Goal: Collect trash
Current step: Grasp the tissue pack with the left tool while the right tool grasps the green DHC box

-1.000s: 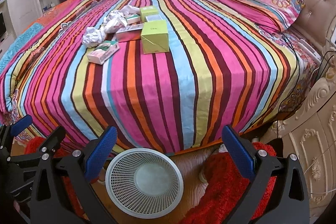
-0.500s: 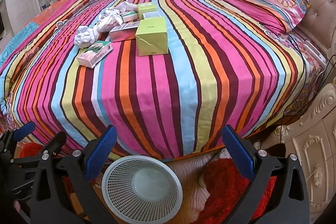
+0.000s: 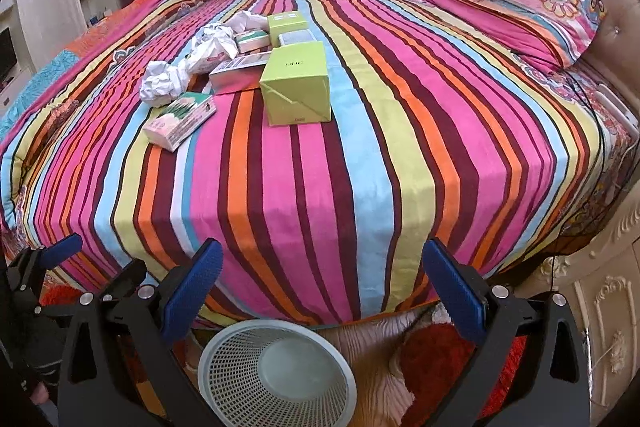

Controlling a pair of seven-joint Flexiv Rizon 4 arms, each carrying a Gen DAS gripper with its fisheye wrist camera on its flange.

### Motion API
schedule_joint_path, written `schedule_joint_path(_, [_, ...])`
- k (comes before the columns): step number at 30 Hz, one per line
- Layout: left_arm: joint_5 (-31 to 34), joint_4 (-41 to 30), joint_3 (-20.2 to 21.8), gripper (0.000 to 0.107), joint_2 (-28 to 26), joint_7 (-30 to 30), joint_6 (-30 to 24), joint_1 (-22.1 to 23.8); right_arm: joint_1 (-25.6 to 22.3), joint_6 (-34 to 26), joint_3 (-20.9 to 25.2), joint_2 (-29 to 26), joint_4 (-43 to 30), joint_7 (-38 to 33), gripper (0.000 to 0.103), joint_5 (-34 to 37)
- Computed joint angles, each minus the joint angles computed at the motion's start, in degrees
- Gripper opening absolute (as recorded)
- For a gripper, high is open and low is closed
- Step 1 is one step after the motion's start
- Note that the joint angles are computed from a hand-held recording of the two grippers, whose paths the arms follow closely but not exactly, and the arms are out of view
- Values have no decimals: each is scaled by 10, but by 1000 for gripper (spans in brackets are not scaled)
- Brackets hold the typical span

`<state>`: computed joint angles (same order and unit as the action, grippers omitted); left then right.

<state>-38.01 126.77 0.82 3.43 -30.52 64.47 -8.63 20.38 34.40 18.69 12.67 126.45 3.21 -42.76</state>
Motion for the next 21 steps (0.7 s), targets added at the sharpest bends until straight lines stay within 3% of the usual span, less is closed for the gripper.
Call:
schedule_joint_path(12, [-58, -76, -42, 97, -79, 14, 58, -5, -51, 97, -39, -23, -12, -9, 95, -70])
schedule_joint_path(21, [-45, -144, -73, 97, -139, 19, 77, 3, -65, 156, -71, -81, -57, -87, 95, -31])
